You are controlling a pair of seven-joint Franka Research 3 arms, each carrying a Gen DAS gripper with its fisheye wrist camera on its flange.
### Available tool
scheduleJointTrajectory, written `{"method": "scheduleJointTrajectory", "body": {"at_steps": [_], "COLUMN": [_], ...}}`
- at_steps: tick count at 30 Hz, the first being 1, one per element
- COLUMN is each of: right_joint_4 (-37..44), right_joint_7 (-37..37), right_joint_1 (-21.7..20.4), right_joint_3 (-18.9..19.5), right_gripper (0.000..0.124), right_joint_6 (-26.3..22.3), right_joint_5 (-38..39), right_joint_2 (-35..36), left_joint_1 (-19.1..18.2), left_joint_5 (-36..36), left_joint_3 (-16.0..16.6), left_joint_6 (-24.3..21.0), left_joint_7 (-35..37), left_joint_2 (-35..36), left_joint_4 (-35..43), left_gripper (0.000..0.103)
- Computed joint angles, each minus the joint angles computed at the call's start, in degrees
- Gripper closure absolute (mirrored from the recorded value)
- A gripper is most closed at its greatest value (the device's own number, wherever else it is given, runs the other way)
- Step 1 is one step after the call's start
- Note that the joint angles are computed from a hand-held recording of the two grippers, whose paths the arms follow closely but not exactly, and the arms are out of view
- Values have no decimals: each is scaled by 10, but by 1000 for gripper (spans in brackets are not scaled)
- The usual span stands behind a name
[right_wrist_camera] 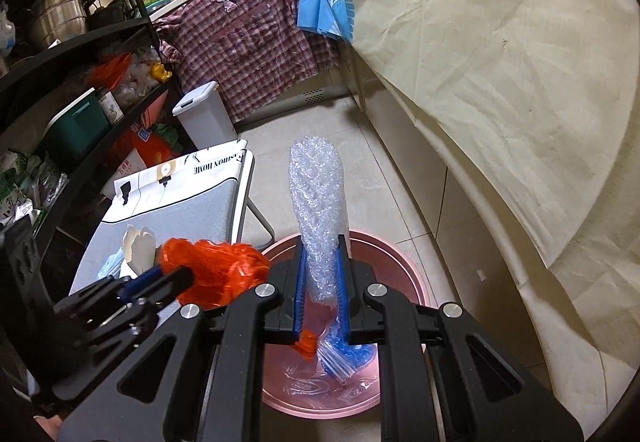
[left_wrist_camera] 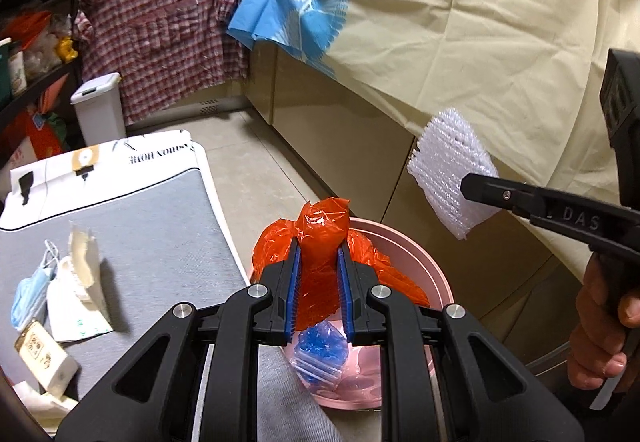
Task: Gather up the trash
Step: 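Carry the red bag and bubble wrap over the pink bin and release both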
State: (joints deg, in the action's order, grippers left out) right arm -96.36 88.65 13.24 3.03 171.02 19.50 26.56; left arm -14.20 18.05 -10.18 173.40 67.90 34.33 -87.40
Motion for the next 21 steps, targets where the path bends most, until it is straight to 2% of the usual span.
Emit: {"method": "scheduleJointTrajectory", "body": {"at_steps": [9, 12, 14, 16, 17, 18, 21], "right_joint_4": [20, 27, 33, 40, 41, 42, 45], "right_joint_7": [13, 20, 33, 47, 55, 58, 64], "right_joint_1": [6, 8, 14, 21, 24, 23, 22], "right_joint_3": [-10, -14, -22, -32, -37, -36, -36], "right_gripper": [110, 106, 98, 84, 76, 74, 72], "right_joint_6": [-17, -26, -37, -41, -42, -44, -51], "right_joint_5": [-11, -16, -23, -33, -38, -40, -48], "right_joint_2": [16, 22, 27, 31, 32, 33, 35], "left_joint_1": [2, 8, 14, 15, 17, 18, 24], "left_joint_5": [-13, -24, -35, -43, -47, -50, -55], "left_joint_3": [-14, -23, -33, -32, -33, -32, -33], "left_joint_6": [-42, -60, -76, -74, -67, -58, -46], "left_joint_7": [28, 41, 54, 56, 56, 53, 51], "left_joint_2": [36, 46, 53, 52, 49, 44, 30], "left_joint_4": [46, 58, 69, 64, 57, 48, 25], "left_gripper": [86, 85, 82, 73, 64, 61, 61]}}
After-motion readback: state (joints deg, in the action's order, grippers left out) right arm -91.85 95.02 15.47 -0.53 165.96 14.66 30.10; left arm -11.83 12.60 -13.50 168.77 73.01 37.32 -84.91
